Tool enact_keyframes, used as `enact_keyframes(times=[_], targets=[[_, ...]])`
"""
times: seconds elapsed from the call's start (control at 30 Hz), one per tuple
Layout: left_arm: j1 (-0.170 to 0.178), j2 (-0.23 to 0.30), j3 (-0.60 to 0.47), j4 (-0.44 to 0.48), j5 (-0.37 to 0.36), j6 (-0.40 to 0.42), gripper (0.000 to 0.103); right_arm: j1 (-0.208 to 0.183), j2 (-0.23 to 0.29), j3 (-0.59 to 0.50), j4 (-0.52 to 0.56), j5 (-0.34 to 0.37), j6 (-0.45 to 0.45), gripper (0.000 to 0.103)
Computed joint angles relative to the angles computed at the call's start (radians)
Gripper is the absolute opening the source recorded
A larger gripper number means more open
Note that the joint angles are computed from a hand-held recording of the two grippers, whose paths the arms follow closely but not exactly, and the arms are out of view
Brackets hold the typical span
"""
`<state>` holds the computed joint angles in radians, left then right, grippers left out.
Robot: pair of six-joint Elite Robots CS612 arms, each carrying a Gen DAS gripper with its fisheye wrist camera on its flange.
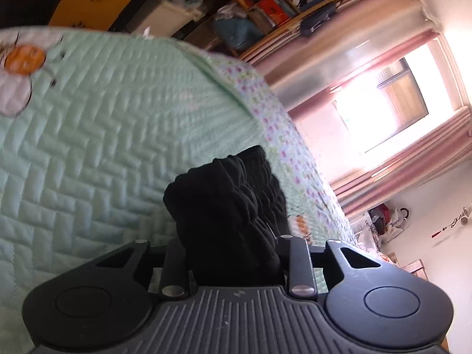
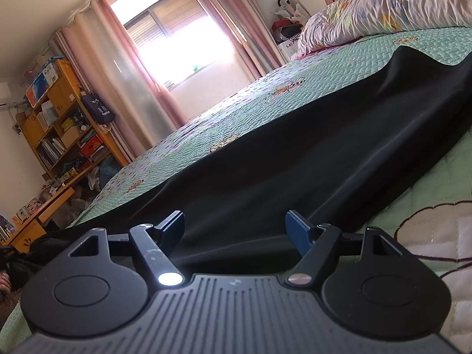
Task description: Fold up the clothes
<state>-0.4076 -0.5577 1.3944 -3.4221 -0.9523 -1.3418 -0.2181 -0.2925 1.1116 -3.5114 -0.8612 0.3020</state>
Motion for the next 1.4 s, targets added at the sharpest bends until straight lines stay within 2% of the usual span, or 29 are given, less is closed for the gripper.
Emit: enact_keyframes(times=[0.07,0.1,0.2,0.27,0.33,0.4,0.5,0.63,0.8,0.93,1.0,1.03,1.07,1.1,1.13,1.2,1.23,1.4], targets=[[-0.012,-0.023,0.005,0.011,0.026,0.04,0.031,-0.003,-0.016,0.021,0.004,0.002,0.029,0.077],[-0.017,-0.034,0.007,0.017,0.036,0.059,0.031,-0.009,-0.026,0.037,0.002,0.028,0.081,0.077],[-0.022,-0.07,0.021,0.025,0.041,0.069,0.031,-0.035,-0.051,0.106,-0.061,0.129,0.314,0.081],[-0.023,-0.091,0.026,0.052,0.037,0.069,0.031,-0.049,-0.068,0.166,-0.088,0.157,0.469,0.085],[-0.021,-0.11,0.023,0.105,0.03,0.043,0.031,-0.059,-0.058,0.179,-0.144,0.174,0.59,0.085],[-0.023,-0.123,0.015,0.148,0.029,0.013,0.031,-0.059,-0.054,0.177,-0.165,0.144,0.709,0.085],[-0.033,-0.135,-0.007,0.199,0.045,0.006,0.031,-0.043,-0.07,0.171,-0.082,0.052,0.84,0.086],[-0.044,-0.145,-0.035,0.234,0.059,0.034,0.031,-0.02,-0.078,0.122,0.063,-0.04,0.878,0.09],[-0.053,-0.154,-0.025,0.244,0.064,0.041,0.031,-0.001,-0.052,0.053,0.074,-0.149,0.967,0.097],[-0.05,-0.153,-0.002,0.238,0.06,0.012,0.031,0.013,-0.024,-0.016,0.094,-0.224,0.93,0.098],[-0.049,-0.15,0.02,0.213,0.059,-0.007,0.031,0.014,-0.013,-0.042,0.111,-0.219,0.881,0.098],[-0.049,-0.151,0.034,0.202,0.058,-0.02,0.031,0.013,-0.009,-0.052,0.119,-0.21,0.853,0.093],[-0.05,-0.152,0.048,0.193,0.059,-0.035,0.031,0.011,-0.007,-0.059,0.138,-0.197,0.815,0.056],[-0.05,-0.152,0.062,0.184,0.059,-0.05,0.031,0.008,-0.011,-0.059,0.185,-0.179,0.767,0.025],[-0.051,-0.154,0.079,0.173,0.058,-0.067,0.031,0.002,-0.013,-0.055,0.215,-0.159,0.752,0.014],[-0.057,-0.162,0.117,0.138,0.065,-0.094,0.031,-0.014,-0.011,-0.04,0.186,-0.108,0.771,0.014],[-0.064,-0.168,0.139,0.116,0.074,-0.1,0.031,-0.019,-0.025,-0.017,0.163,-0.093,0.75,0.013],[-0.11,-0.227,0.272,0.017,0.132,-0.116,0.031,-0.046,-0.131,0.134,0.085,0.004,0.658,0.012]])
